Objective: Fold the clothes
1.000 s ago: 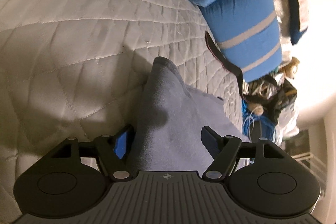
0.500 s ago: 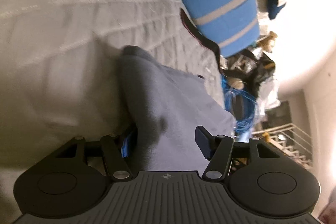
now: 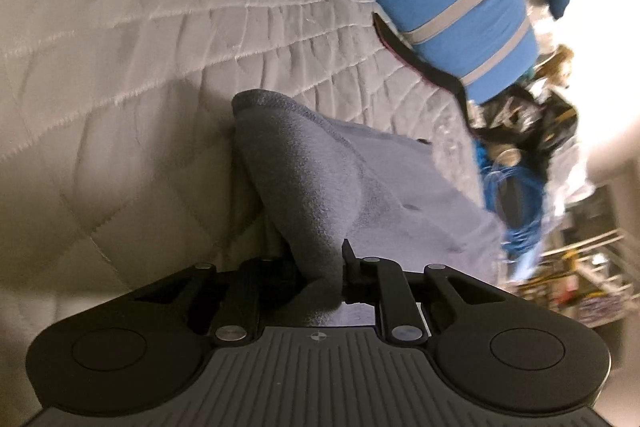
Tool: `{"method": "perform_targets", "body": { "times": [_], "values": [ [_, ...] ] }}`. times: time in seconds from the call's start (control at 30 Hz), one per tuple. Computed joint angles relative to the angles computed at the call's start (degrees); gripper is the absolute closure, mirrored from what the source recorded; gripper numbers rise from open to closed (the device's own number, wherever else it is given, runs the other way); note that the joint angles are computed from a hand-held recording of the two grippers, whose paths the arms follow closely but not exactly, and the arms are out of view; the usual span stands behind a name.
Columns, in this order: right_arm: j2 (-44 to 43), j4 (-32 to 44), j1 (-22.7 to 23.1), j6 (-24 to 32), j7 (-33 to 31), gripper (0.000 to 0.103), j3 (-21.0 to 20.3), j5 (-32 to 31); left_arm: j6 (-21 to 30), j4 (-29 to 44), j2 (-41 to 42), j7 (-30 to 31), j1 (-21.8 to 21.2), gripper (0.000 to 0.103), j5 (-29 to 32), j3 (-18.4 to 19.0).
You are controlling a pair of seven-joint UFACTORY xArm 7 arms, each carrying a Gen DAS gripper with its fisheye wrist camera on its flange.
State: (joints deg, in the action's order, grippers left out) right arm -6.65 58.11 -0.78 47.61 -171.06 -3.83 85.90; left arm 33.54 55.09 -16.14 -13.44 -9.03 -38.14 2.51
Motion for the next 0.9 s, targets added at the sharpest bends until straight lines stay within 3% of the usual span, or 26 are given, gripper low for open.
{"method": "perform_targets", "body": {
  "times": [0.03, 0.1, 0.2, 0.33, 0.43, 0.57, 0.67, 0.77, 0.9],
  "values": [
    [0.08, 0.18, -0.06, 0.42, -0.21, 0.044, -0.2, 1.15, 0.72, 0.59, -0.15, -1.52, 0.71, 0.088, 2.68, -0.76],
    [0.49, 1.06, -0.48, 2.05, 0.72, 0.025, -0.7, 2.96, 2.32, 1.8, -0.69, -4.67, 1.76, 0.088, 7.02, -1.77],
    [1.01, 2.77, -1.56, 4.64, 6.32, 0.016, -1.15, 0.23, 6.14, 4.59, -1.15, -8.77, 2.99, 0.088, 13.25, -2.8],
    [1.06, 2.67, -2.72, 7.19, 5.21, 0.011, -1.75, 0.33, 15.71, 9.52, -2.87, -18.81, 6.04, 0.089, 24.63, -4.84],
    [1.44, 3.25, -3.51, 9.03, 6.48, 0.006, -2.04, -0.31, 26.34, 15.7, -3.89, -26.11, 8.05, 0.089, 32.93, -6.54],
    [1.47, 3.36, -4.28, 10.41, 7.1, 0.002, -2.06, -0.46, 44.98, 30.52, 0.28, -33.25, 9.1, 0.089, 44.54, -9.71],
    [1.67, 3.58, -4.62, 10.81, 6.85, 0.001, -2.12, -0.11, 56.9, 44.6, 6.9, -38.52, 7.3, 0.088, 51.43, -12.42],
    [2.07, 4.16, -5.13, 11.09, 7.15, 0.0, -2.32, 0.67, 61.41, 55.49, 12.91, -41.66, 3.93, 0.088, 53.52, -13.25],
    [3.2, 5.36, -5.92, 10.61, 7.66, 0.0, -2.36, 2.82, 60.39, 66.61, 20.31, -47.1, -1.33, 0.088, 52.76, -13.1]
  ]
}}
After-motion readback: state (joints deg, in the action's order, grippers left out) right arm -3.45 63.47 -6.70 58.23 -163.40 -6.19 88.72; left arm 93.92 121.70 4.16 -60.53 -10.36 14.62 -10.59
